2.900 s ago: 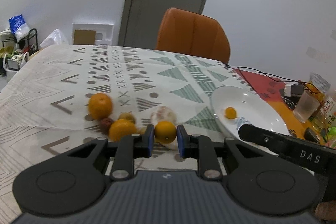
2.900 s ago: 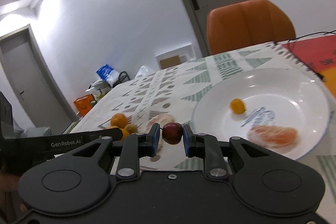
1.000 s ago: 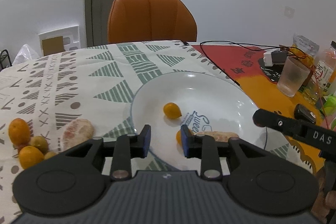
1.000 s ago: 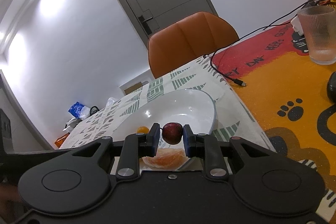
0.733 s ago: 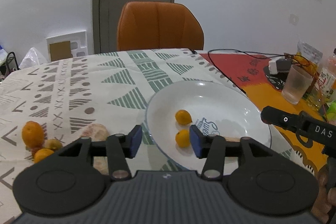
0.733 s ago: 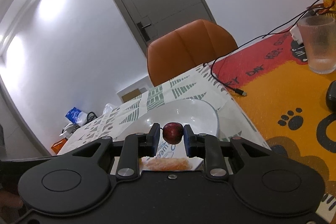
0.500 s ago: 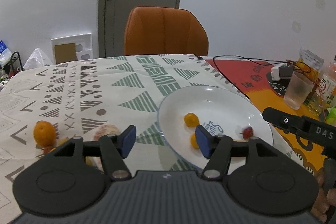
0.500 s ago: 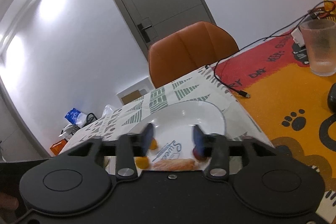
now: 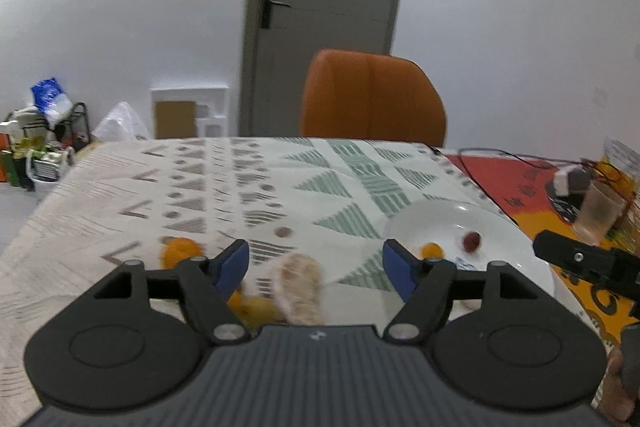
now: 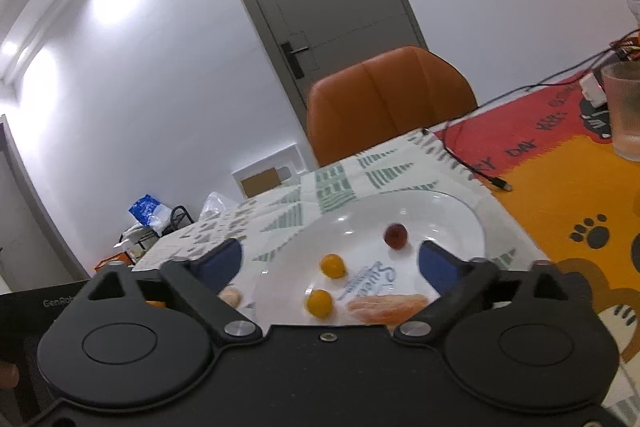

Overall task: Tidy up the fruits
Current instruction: 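Move both open tools back toward the fruit pile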

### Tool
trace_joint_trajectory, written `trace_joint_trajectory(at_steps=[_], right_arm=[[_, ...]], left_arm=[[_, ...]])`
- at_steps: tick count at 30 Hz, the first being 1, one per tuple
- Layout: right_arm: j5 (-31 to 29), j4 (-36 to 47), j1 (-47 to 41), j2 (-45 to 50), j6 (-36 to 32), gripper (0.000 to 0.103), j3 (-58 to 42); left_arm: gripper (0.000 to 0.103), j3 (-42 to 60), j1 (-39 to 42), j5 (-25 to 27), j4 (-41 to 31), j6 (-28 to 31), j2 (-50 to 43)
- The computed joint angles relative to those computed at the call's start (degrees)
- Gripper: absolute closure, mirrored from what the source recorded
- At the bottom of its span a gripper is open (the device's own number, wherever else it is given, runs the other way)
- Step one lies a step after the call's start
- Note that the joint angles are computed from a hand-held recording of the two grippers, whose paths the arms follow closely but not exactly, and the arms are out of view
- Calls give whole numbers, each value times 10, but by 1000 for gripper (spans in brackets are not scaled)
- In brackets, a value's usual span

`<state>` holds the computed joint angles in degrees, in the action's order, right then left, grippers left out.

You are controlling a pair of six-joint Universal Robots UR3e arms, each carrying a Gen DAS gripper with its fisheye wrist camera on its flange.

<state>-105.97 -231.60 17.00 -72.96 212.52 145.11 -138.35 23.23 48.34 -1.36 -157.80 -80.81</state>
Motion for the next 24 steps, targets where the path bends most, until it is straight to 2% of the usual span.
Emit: trace_joint_trajectory(at_steps=[2,9,17,24], right_arm=[[-7,22,14,-1,-1,0,-20],[-28,92,60,7,-10,0,-87],[-37,137,98,15,-16,0,-140],[-45,172,124,26,-21,0,-180]], left_arm=[[28,-6,25,-11,-9,6,15],[24,-17,102,-43,-48,15,57],[10,-20,182,-103,-143,60,107],[8,-26,229,-133,-179,86,121]])
